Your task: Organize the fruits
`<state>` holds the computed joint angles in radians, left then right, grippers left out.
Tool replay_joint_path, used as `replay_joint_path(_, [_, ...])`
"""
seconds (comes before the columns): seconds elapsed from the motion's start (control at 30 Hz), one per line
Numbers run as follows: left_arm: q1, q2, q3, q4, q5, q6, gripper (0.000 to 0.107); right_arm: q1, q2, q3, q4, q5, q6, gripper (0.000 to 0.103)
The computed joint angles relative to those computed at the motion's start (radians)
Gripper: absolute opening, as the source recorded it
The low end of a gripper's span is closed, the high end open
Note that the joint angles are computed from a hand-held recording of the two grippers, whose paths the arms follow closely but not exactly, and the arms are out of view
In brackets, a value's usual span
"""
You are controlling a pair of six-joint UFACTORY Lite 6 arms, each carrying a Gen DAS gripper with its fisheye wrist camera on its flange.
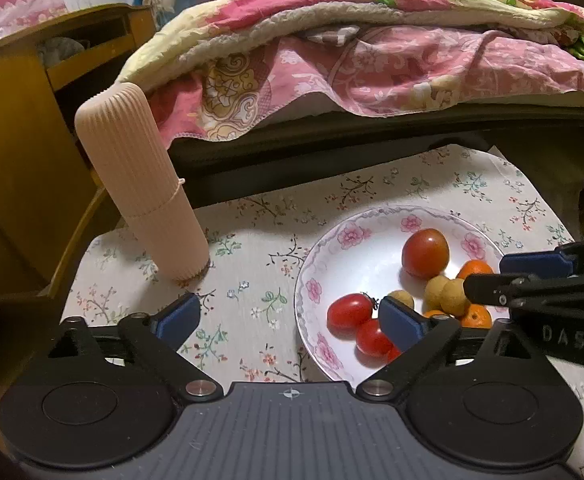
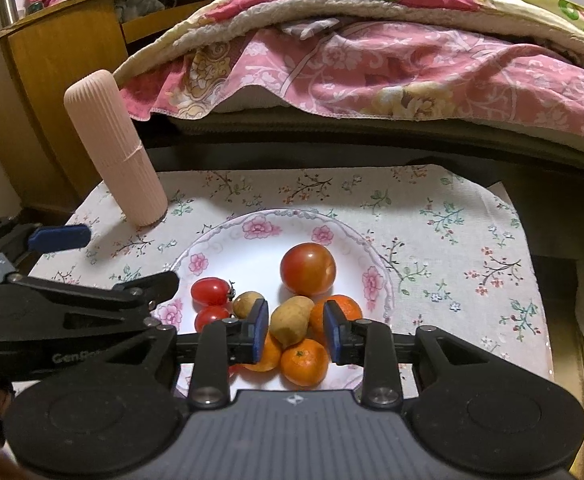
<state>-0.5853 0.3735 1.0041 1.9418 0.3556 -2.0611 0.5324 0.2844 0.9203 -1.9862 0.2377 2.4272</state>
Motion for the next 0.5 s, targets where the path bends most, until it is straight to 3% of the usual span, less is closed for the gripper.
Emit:
replay_joint_path(0.3, [-0.094, -0.082, -0.095, -0.156, 0.147, 0.135, 0.103, 0.035, -0.101, -0.07, 0.114, 0.022, -0.067, 0.034])
replay_joint_path(0.5, [-0.09, -0.143, -0.159, -0.144, 0.11, 0.093, 0.103, 0.085, -0.149, -0.099, 0.182, 0.048, -0.112, 0.035])
